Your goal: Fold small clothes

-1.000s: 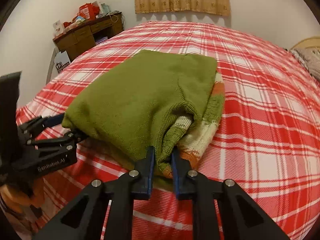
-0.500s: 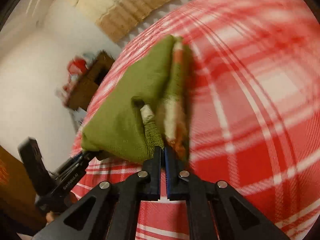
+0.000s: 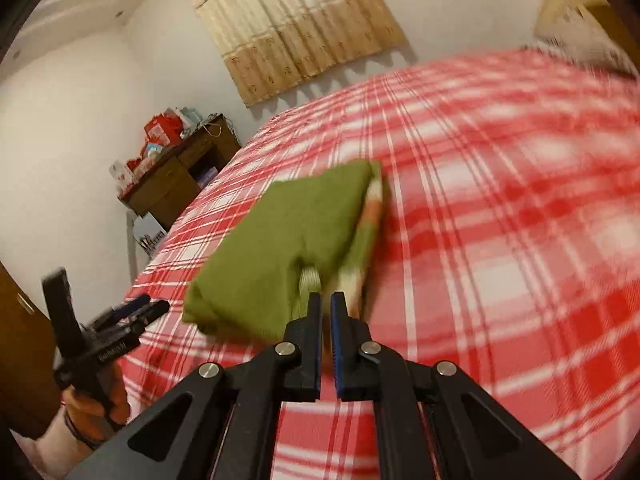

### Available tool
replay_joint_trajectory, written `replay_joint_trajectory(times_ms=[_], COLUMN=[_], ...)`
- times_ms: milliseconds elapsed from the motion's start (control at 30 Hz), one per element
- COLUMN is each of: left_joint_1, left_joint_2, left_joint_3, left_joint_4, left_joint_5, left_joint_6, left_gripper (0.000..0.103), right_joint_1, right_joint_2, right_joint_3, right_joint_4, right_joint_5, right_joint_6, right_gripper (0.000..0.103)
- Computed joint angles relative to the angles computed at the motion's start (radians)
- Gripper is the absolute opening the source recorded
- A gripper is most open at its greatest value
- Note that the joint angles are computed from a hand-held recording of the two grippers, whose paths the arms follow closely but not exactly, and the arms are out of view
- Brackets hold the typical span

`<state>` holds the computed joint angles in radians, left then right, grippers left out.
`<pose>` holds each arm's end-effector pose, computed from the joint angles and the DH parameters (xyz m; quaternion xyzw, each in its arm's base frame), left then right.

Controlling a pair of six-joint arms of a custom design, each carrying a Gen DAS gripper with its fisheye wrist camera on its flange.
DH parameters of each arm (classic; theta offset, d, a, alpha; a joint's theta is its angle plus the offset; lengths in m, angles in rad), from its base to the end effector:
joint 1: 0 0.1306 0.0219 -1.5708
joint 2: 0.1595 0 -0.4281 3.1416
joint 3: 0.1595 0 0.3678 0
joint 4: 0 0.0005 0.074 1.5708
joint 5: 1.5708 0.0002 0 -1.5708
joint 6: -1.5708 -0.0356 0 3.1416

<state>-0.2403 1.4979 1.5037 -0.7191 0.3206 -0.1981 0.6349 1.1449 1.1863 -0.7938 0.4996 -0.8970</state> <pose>0.4907 -0.1323 0.4885 0.2600 0.8619 -0.1538 0.4072 0.2949 0.1955 0.4867 0.2137 0.8685 0.1038 0.4351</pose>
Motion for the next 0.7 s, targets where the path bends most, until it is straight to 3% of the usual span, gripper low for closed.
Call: replay_joint_trajectory(times_ms=[167, 300, 367, 400, 433, 467, 600, 700], left_joint_1=[-0.032, -0.079, -0.102, -0.108, -0.109, -0.108, -0.099, -0.056], left_joint_2=[0.101, 0.114, 0.120, 0.112, 0.096, 0.094, 0.112, 0.146], left_joint_3=[0.133, 0.107, 0.075, 0.046, 0.005, 0.003, 0.053, 0.145], left_joint_4=[-0.055, -0.005, -0.010, 0.018, 0.072, 0.075, 0.011, -0.099], left_joint_5=[0.006, -0.059, -0.078, -0.083, -0.080, -0.076, -0.052, 0.059], left_joint_6=[0.091, 0.097, 0.067, 0.063, 0.067, 0.063, 0.001, -0.021], left_gripper=[0.074, 0.073, 0.073, 0.073, 0.073, 0.073, 0.077, 0.077], right_joint_1=[-0.068, -0.079, -0.097, -0.114, -0.122, -0.129, -0.128, -0.117], right_joint_2=[0.065, 0.132, 0.195, 0.204, 0.182, 0.159, 0.138, 0.128], right_joint_3=[0.053, 0.067, 0.102, 0.082, 0.041, 0.006, -0.009, 0.008], right_joint_4=[0.039, 0.080, -0.009, -0.010, 0.039, 0.082, 0.080, 0.054], right_joint_5=[-0.082, -0.122, -0.128, -0.141, -0.147, -0.151, -0.157, -0.156], right_joint_6=[0.059, 0.131, 0.120, 0.100, 0.085, 0.069, 0.056, 0.043], right_gripper=[0.005, 0.005, 0.005, 0.001, 0.000, 0.000, 0.000, 0.004])
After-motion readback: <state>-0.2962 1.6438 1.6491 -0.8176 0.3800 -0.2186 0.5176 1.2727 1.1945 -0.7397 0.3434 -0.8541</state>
